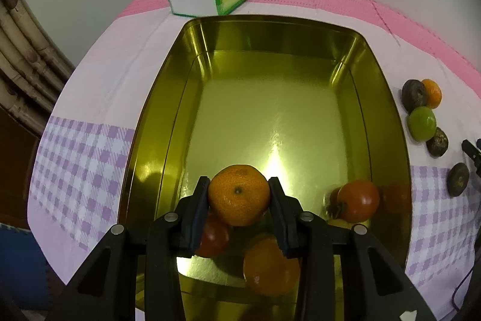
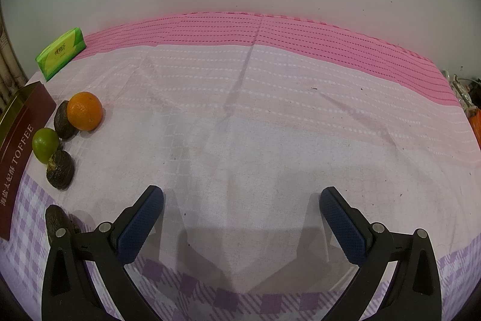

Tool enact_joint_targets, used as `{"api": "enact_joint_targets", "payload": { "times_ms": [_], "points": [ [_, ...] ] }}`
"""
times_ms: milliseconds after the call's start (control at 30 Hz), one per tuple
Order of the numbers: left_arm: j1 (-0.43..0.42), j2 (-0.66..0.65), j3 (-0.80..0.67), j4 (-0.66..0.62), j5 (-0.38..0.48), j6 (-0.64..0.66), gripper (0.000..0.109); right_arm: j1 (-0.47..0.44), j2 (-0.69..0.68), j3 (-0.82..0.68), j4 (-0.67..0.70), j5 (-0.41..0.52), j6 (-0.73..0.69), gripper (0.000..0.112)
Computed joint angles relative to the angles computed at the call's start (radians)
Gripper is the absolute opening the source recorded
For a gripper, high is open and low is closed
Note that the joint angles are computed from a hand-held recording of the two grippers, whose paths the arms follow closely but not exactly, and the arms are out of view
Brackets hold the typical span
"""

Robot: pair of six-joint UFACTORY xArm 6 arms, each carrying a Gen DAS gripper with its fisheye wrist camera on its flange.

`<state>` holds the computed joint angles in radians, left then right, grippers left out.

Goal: Organize fruits
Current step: 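Carry the mandarin into the tin tray and lower it, then open the left gripper to release the mandarin in the tray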

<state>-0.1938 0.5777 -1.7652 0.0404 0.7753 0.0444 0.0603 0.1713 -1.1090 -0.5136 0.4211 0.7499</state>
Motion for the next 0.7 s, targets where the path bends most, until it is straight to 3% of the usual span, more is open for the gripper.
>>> {"api": "enact_joint_targets", "payload": {
  "times_ms": [700],
  "points": [
    [0.023,-0.104,0.157,-0.006,-0.037,-0.019,0.035,0.0,0.001,-0.001,0.002,0.001,-0.002,0.103]
  ]
}}
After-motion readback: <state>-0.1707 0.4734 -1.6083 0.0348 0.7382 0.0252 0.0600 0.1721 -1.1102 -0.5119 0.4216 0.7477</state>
